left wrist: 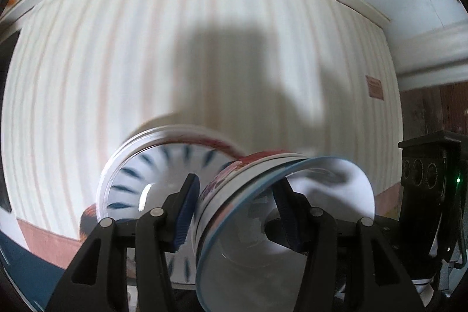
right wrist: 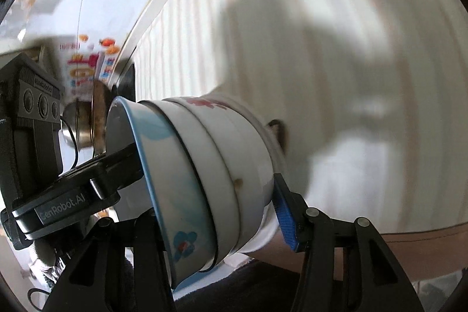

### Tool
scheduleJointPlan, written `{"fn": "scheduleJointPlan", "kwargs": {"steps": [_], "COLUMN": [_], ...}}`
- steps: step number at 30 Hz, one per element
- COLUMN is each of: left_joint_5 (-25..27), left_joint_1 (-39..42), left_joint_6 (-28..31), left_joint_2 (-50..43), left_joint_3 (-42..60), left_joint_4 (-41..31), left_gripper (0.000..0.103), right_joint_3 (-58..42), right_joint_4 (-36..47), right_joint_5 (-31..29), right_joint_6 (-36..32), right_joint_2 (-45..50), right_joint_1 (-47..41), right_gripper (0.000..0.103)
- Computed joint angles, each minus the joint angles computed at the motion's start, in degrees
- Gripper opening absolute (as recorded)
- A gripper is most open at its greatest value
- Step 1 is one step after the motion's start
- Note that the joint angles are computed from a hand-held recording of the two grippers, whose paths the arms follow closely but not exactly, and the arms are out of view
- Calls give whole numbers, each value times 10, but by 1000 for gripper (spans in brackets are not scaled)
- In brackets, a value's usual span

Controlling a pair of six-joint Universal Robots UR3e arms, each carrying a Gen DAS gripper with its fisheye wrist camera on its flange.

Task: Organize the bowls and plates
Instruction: 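Lift the bowl stack and carry it over the plate stack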

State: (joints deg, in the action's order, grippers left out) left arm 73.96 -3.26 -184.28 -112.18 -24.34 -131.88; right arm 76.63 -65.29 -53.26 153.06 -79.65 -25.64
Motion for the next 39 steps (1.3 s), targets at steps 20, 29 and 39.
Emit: {"fn": "scheduleJointPlan", "kwargs": {"steps": [20,29,39], "left_joint_5": [6,18,35], "left_joint_1": [111,95,87], "left_joint_6": [8,-3,-2], "left_joint_2": [183,169,187], "left_joint_3": [-317,-310,-324], "left_joint_4": [97,108,122], "left_gripper": [50,50,49], "right_joint_3": [-11,-17,-7], "right_joint_4": [-76,-92,-121], "right_joint_5": [-8,-10,-30], "right_joint_6": [51,63,79], "right_joint_2": [76,86,70], "right_joint_1": [142,152,165], "right_gripper": [54,54,54]}}
